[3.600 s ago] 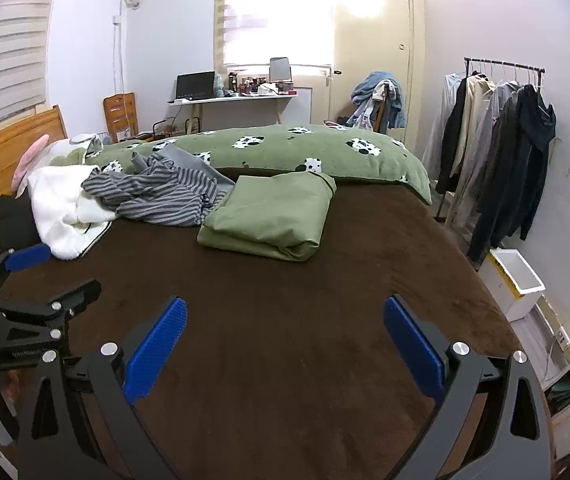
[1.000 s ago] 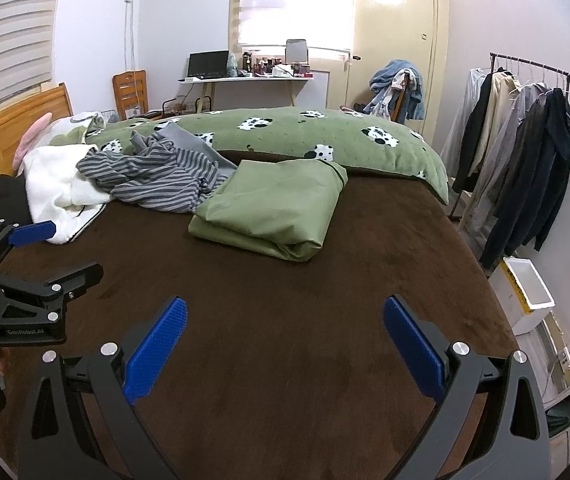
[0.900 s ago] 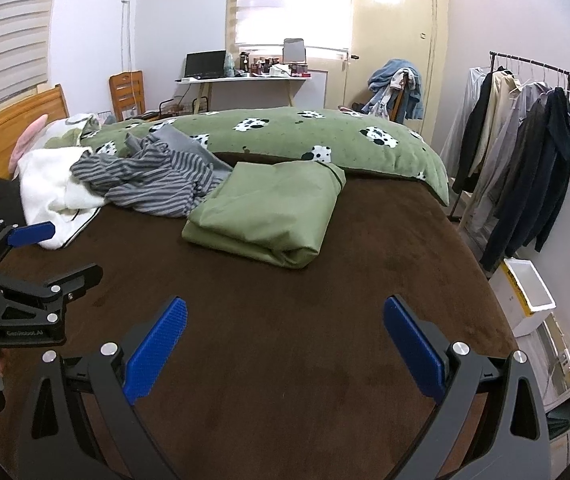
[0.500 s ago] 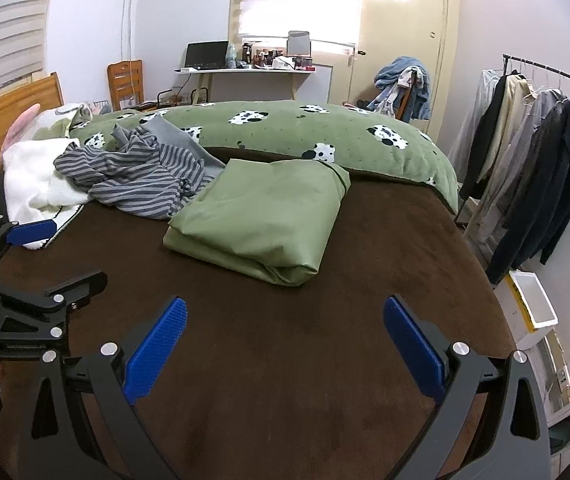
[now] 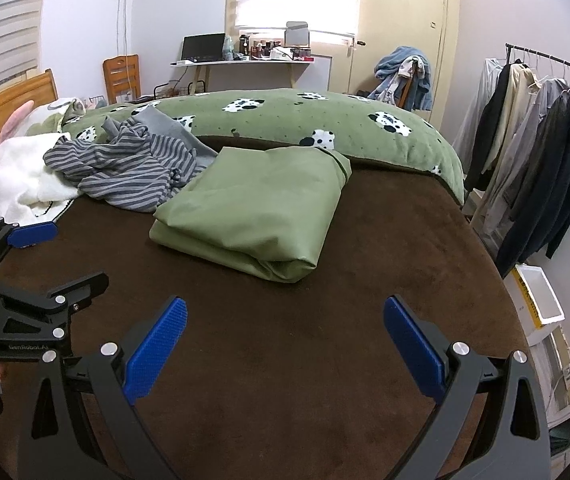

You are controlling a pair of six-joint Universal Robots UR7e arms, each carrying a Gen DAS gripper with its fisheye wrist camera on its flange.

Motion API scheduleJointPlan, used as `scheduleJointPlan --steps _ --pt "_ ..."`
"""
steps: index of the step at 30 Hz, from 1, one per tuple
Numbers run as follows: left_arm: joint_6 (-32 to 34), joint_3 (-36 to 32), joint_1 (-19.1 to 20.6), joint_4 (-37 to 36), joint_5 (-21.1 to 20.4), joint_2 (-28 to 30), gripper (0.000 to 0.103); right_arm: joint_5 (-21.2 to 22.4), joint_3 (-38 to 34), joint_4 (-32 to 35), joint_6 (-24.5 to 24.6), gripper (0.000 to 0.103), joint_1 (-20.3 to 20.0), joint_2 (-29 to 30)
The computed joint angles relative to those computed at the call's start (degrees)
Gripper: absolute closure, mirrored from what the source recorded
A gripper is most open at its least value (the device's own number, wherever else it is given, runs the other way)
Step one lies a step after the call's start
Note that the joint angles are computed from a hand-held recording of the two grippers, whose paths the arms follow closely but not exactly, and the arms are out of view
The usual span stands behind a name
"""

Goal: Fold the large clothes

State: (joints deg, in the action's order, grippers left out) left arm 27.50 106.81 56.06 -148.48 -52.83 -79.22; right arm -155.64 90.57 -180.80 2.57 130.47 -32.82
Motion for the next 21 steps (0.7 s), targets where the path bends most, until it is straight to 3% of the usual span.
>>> scheduleJointPlan --steps 21 --pt "1.43 -1.73 -0.69 -1.88 -0.27 0.99 0.006 -0.04 -0.53 -0.97 -1.44 0.006 0.07 0.04"
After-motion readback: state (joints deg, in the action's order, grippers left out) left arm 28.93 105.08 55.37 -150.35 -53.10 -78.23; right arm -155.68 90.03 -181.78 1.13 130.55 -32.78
